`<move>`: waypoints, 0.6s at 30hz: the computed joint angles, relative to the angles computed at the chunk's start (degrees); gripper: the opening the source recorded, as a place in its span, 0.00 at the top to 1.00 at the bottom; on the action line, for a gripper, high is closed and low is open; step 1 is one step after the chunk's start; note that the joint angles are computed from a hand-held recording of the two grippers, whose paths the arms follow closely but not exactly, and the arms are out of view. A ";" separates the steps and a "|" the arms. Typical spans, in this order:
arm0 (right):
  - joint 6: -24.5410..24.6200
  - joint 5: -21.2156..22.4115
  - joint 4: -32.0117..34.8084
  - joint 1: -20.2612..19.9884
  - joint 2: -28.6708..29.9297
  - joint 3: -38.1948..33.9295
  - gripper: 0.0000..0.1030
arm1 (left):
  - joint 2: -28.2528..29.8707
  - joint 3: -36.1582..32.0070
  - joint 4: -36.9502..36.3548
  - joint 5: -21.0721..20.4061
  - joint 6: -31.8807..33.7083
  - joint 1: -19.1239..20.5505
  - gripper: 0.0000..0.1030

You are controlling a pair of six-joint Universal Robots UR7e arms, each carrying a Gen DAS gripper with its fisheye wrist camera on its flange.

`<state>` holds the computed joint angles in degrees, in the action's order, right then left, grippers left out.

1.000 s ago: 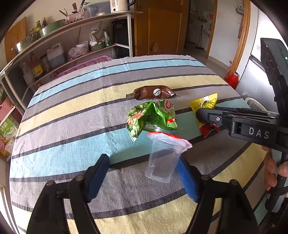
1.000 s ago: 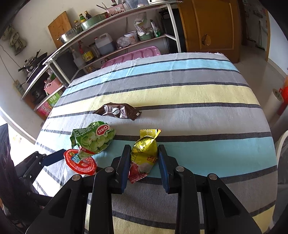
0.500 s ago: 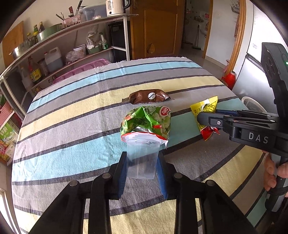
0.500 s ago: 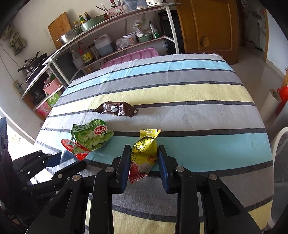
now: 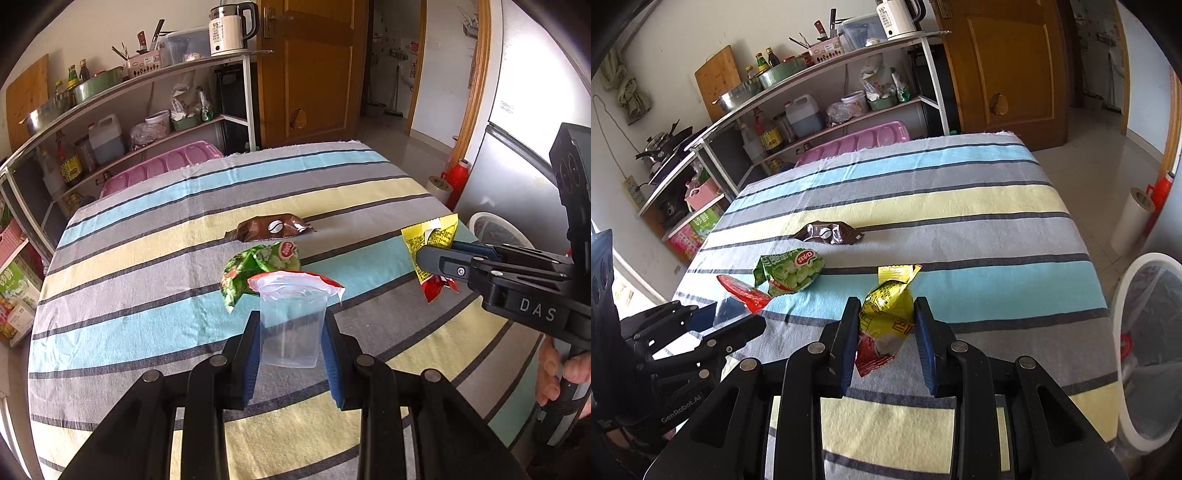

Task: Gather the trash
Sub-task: 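Carry the clear cup in the left tool while the right tool carries the yellow packet toward the bin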

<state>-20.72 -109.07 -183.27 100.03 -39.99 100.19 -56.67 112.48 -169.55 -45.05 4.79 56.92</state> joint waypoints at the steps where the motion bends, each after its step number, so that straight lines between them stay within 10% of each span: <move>1: -0.19 -0.12 -0.67 -0.04 -0.59 0.76 0.71 | 0.06 0.09 -0.25 -0.42 -0.08 -0.36 0.70; 18: -2.09 -2.99 -12.95 -4.06 -12.29 13.25 0.71 | 7.60 -3.20 -2.31 -4.84 1.75 -6.57 0.70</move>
<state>-22.81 -112.06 -196.23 95.96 -52.28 113.44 -49.07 109.28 -171.86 -49.89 6.54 50.35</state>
